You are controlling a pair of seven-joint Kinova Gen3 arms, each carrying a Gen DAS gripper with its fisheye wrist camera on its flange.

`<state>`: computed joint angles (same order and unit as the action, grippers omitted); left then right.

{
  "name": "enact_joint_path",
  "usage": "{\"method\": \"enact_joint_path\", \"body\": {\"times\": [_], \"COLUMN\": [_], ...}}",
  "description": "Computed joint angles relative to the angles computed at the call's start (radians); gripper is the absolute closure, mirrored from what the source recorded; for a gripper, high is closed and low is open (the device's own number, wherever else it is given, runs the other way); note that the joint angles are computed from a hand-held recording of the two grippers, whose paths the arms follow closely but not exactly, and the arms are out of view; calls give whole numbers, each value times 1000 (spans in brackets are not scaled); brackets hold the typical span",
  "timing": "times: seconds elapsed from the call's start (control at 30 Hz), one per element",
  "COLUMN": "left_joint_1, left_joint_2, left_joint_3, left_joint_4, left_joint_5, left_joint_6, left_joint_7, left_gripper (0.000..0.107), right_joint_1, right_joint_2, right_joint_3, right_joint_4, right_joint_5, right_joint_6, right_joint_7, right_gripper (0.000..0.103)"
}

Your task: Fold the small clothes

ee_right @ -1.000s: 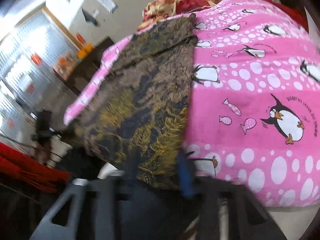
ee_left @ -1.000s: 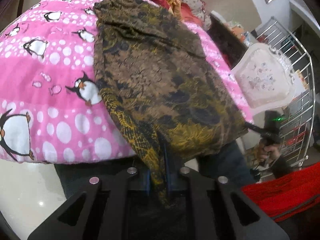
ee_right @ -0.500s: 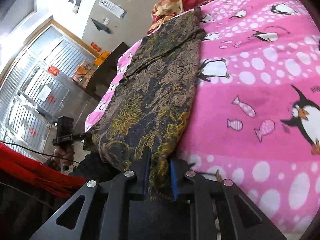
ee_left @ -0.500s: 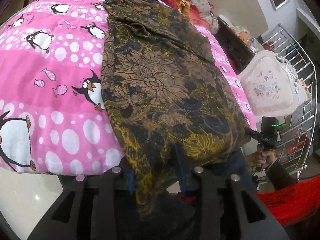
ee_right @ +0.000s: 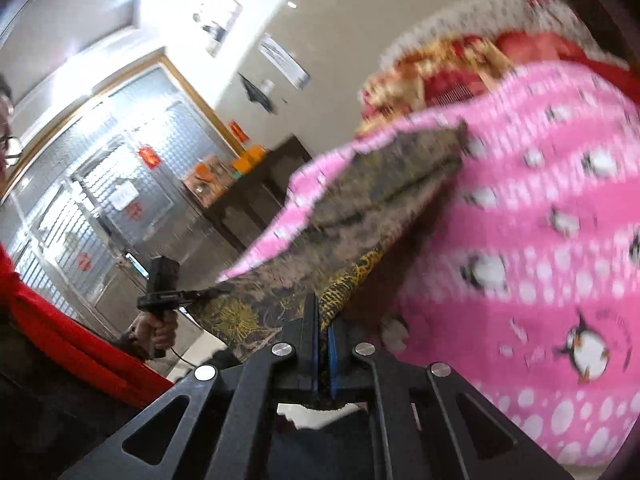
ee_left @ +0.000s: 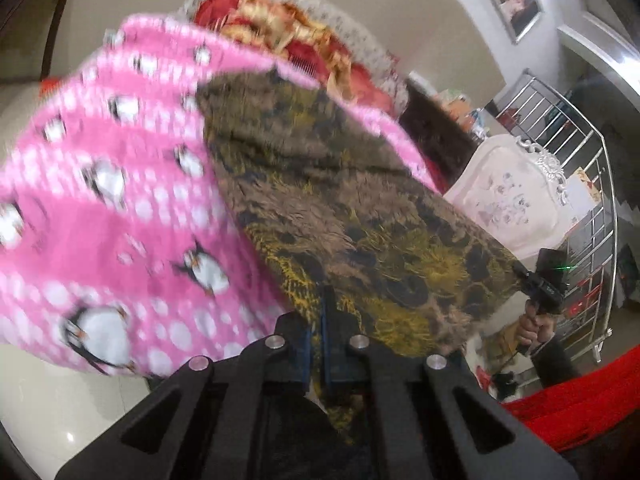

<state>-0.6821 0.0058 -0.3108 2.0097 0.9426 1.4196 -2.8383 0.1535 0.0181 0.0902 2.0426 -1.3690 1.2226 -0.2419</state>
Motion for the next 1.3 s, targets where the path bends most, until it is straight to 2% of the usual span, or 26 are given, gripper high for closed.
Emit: {"method": "enact_joint_path", "body": {"times": [0.23, 0.37, 0.43, 0.53, 0.63, 0.77, 0.83, 0.97, 1.07, 1.17, 1.3], "left_joint_1": [-73, -83, -82, -58, -10, 13, 32, 124, 139, 164, 242], "left_joint_2": [-30, -27, -21, 14, 77, 126, 166, 269, 361, 458, 584], "left_joint_3": [-78, -83, -65, -31, 4, 75, 117, 157, 230, 277, 261], "left_joint_4": [-102, -138, -148, -161, -187, -218, -260, -394, -518, -657, -835], "left_joint_5": [46, 80, 102, 127, 129, 142, 159, 143, 91, -1, -133], "left_joint_6": [205, 304, 314, 252, 144, 10, -65, -210, -289, -338, -347], "left_joint_7": [-54, -67, -74, -55, 7, 81, 129, 264, 375, 497, 653], "left_gripper": [104, 104, 104, 104, 104, 104, 104, 104, 104, 104, 104], "right_joint_1": [-3, -24, -32, -40, -50, -57, -80, -259, -398, -505, -597], "right_joint_2": [-125, -151, -149, -100, -12, 90, 137, 254, 355, 473, 628], "right_joint_3": [38, 64, 73, 67, 30, -37, -41, 79, 205, 344, 529], "right_joint_4": [-60, -110, -125, -139, -164, -206, -243, -392, -512, -646, -821], "right_joint_5": [-9, -8, -13, -24, -20, -30, -36, 37, 95, 141, 176], "right_joint_6": [36, 47, 30, -22, -107, -231, -286, -422, -475, -451, -352], "right_joint_7": [-20, -35, -35, -45, -74, -110, -139, -300, -422, -544, -707], "right_gripper": [99, 99, 99, 99, 99, 98, 98, 98, 98, 98, 98]}}
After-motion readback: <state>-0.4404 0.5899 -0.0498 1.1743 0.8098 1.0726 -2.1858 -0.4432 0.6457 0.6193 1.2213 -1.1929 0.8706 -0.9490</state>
